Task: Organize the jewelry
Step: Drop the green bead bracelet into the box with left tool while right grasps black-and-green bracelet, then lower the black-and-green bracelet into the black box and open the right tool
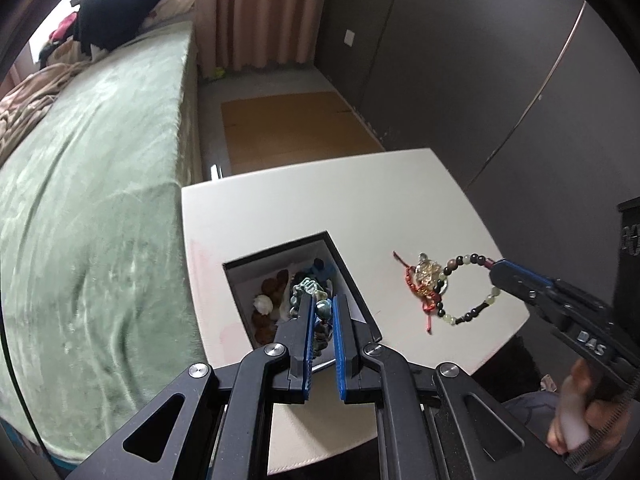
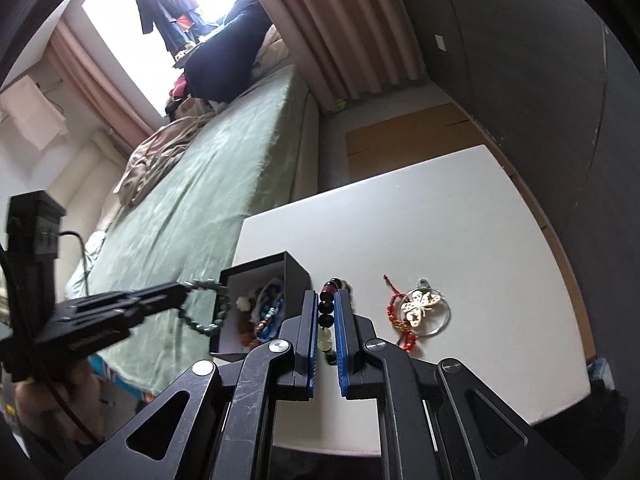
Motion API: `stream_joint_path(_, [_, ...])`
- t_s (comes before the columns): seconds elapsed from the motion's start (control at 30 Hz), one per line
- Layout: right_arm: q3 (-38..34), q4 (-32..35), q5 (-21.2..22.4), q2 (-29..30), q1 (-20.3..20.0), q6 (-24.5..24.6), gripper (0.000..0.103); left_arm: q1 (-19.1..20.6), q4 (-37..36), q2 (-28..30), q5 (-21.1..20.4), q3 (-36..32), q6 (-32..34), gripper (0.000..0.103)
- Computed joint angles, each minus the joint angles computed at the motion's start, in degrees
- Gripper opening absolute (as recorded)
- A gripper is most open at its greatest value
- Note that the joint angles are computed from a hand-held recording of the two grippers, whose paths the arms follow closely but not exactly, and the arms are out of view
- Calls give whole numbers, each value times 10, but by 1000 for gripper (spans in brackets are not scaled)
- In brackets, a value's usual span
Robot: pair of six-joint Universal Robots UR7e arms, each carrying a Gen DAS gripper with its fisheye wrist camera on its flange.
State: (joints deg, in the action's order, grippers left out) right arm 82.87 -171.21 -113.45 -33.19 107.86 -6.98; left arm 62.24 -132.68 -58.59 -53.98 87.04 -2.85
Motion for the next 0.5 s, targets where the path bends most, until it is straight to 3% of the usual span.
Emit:
stream_joint_path(0.1, [-5, 7, 6, 3, 0, 3, 9, 8, 9, 14, -21, -14, -8, 9])
stream_joint_path(0.17, [-2, 6, 6, 3, 0, 1, 9, 17, 34, 23, -58, -32, -9, 12])
stream_joint_path(0.23, [-6, 9, 9, 6, 1, -2, 9, 21, 65, 32, -69, -48, -18, 25])
stream_joint_path(0.3, [-8, 12, 10, 7, 2, -3, 9, 23, 59, 30, -68, -45, -20, 50])
stream_joint_path(0.5, [-11, 17, 32, 10, 3, -5, 9, 32, 39, 11, -64, -35, -36, 54])
